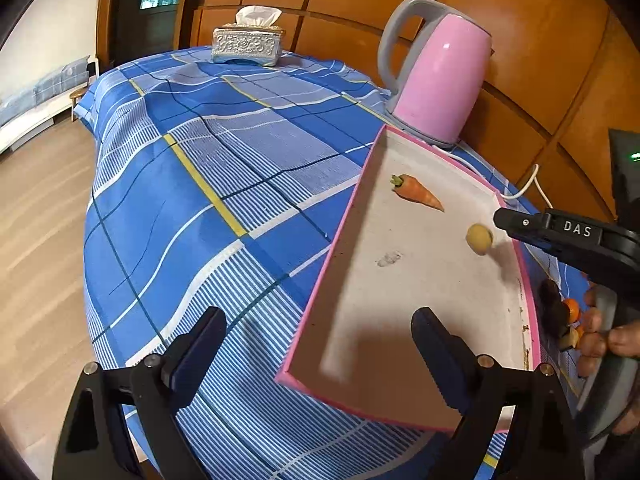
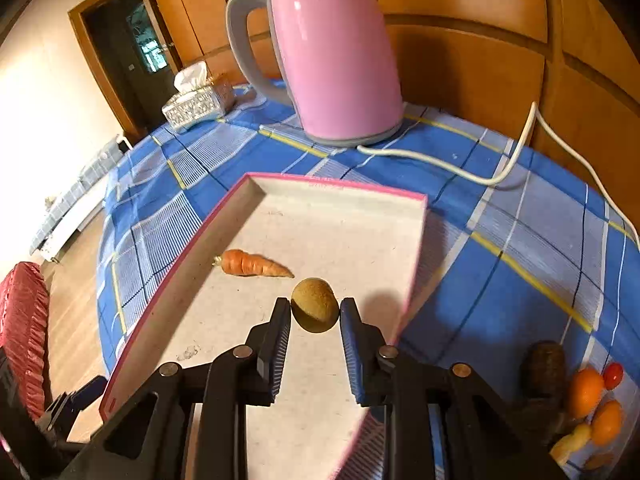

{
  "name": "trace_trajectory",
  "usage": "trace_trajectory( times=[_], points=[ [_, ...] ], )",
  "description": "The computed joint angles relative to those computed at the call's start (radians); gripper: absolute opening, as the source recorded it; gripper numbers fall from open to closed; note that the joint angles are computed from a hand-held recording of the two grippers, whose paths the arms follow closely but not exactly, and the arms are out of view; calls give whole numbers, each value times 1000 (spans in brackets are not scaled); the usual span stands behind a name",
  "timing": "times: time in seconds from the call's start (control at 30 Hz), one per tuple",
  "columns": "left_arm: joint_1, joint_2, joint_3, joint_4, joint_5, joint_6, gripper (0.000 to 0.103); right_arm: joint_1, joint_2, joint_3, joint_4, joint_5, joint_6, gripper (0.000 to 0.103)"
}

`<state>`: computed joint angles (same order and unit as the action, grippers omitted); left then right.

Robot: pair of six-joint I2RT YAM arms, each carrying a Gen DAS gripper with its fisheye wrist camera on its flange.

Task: Organize fruits
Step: 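Carry the potato into the pink tray and open the right tool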

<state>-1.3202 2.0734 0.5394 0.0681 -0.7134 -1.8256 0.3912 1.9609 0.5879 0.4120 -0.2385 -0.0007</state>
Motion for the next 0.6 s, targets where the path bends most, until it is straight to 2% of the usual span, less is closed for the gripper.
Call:
trace_trajectory(
  times=[0.13, 0.3, 0.47, 0.6],
  points=[
    [-1, -7, -9, 10, 0, -7, 95, 7, -26, -46, 38, 12, 29, 31],
    [-12, -10, -1, 0, -6, -7, 95, -35, -103, -141, 88, 18, 39, 31],
    [-24, -14, 13, -14, -15, 6, 95, -139, -195, -281, 162, 1, 26, 31],
    [-34, -17, 23, -22, -21, 16, 95, -277, -266, -389, 190, -22, -47, 31]
  ],
)
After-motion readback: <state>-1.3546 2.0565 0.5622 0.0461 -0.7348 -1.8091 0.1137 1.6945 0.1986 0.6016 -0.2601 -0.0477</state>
